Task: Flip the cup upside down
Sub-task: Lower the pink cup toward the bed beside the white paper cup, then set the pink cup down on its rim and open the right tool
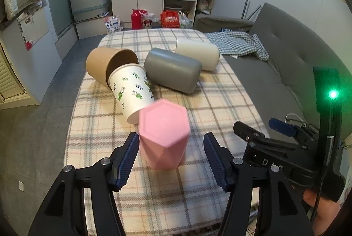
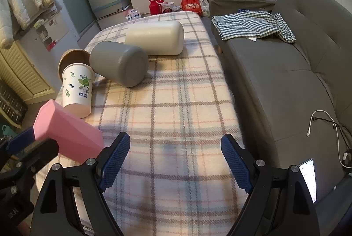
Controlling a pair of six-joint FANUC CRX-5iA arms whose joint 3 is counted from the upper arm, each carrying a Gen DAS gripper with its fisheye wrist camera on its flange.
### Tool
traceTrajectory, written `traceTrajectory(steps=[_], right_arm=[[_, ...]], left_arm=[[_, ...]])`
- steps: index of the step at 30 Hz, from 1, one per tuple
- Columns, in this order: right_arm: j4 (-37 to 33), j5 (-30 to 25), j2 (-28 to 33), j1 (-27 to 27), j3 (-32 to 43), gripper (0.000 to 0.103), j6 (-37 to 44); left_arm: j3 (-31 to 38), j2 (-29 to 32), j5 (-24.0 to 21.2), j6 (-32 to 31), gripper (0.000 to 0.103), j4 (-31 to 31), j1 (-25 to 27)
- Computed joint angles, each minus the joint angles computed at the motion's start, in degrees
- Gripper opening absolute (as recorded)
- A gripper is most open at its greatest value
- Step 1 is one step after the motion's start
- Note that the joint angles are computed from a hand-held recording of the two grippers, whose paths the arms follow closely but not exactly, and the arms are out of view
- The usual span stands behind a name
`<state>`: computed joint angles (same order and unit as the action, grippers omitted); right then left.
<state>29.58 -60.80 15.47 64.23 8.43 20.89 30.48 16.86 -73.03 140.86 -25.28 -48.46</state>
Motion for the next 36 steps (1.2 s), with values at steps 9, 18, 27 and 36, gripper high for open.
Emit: traceTrajectory(steps=[9,18,27,36], right_arm=[[3.85,-1.06,-0.93,2.06,0.19,0.085,-0.48],[11.63,0.39,-4.22,5.86,-3.42,0.085,-4.45],[17.85,0.27,-6.69,9.36,-7.17,0.085,-8.80],[19.86,0.30,-7.01,10.39,-9.66,0.096,-11.20]], left_arm=[[-2.19,-4.34,0.73,4.33,0.064,-5.81,-1.25],[-6.66,-9.56,-0.01,8.26,0.068,-12.27,-3.64],[-10.16,-12.74,-1.19,11.61,0.081,-18.94,-8.26],[-10.94,-12.34,-4.45,14.79,0.096,-22.61,-11.79]])
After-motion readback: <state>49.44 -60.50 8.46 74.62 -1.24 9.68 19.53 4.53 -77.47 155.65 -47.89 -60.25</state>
